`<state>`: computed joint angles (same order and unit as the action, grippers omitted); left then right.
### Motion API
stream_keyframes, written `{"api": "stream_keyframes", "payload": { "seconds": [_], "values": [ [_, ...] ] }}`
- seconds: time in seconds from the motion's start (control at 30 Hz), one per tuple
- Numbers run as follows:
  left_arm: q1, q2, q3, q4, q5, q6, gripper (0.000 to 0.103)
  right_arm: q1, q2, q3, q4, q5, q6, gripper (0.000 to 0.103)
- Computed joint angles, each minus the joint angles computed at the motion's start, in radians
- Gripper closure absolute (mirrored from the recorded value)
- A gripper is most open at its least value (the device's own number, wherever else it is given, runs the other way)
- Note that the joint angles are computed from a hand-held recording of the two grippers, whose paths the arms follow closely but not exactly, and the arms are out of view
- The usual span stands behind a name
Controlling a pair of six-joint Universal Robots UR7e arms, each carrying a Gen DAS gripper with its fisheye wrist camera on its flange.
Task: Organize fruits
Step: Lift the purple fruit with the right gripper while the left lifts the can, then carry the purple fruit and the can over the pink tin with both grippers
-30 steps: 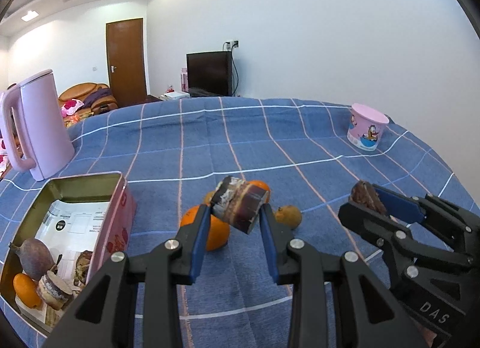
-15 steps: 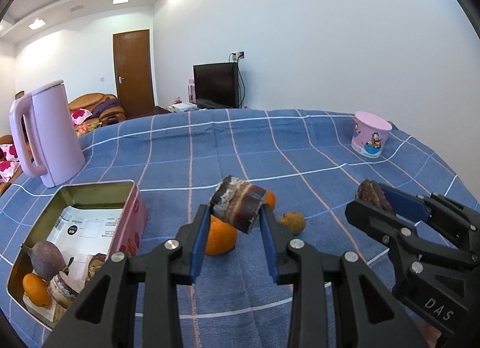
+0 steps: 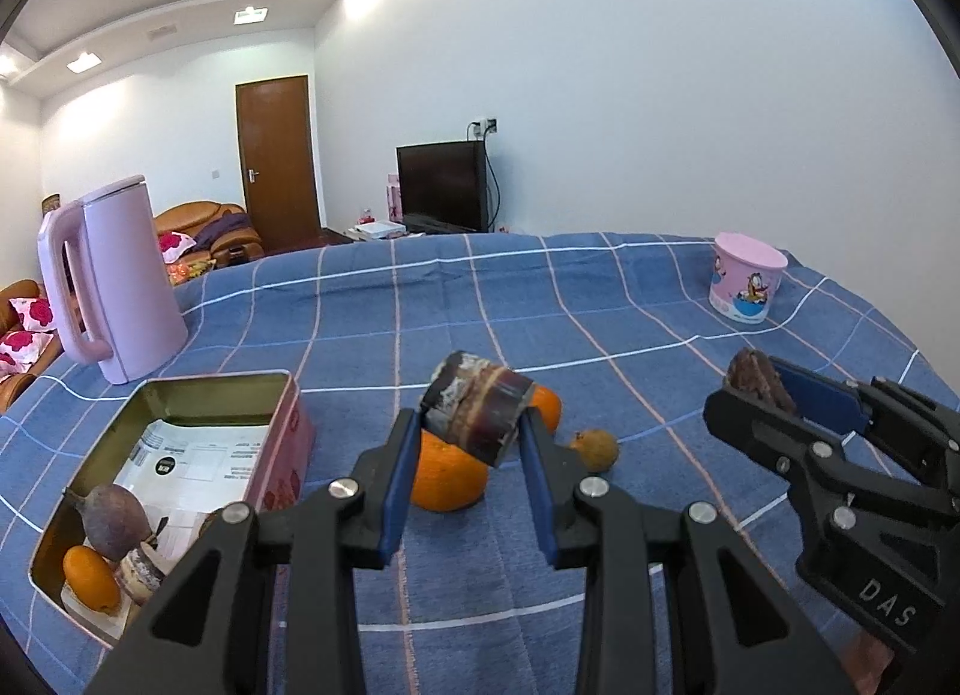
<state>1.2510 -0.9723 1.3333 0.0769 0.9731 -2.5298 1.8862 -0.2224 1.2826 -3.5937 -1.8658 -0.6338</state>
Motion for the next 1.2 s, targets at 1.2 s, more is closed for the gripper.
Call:
{"api": "stream_keyframes", "payload": {
  "seconds": [1.2],
  "values": [
    [0.059,-0.081,0.006,-0.014,-0.075,-0.010,0.068,0.058,0.122,-0.224,0.253,0.039,-0.030,0.063]
  ]
}}
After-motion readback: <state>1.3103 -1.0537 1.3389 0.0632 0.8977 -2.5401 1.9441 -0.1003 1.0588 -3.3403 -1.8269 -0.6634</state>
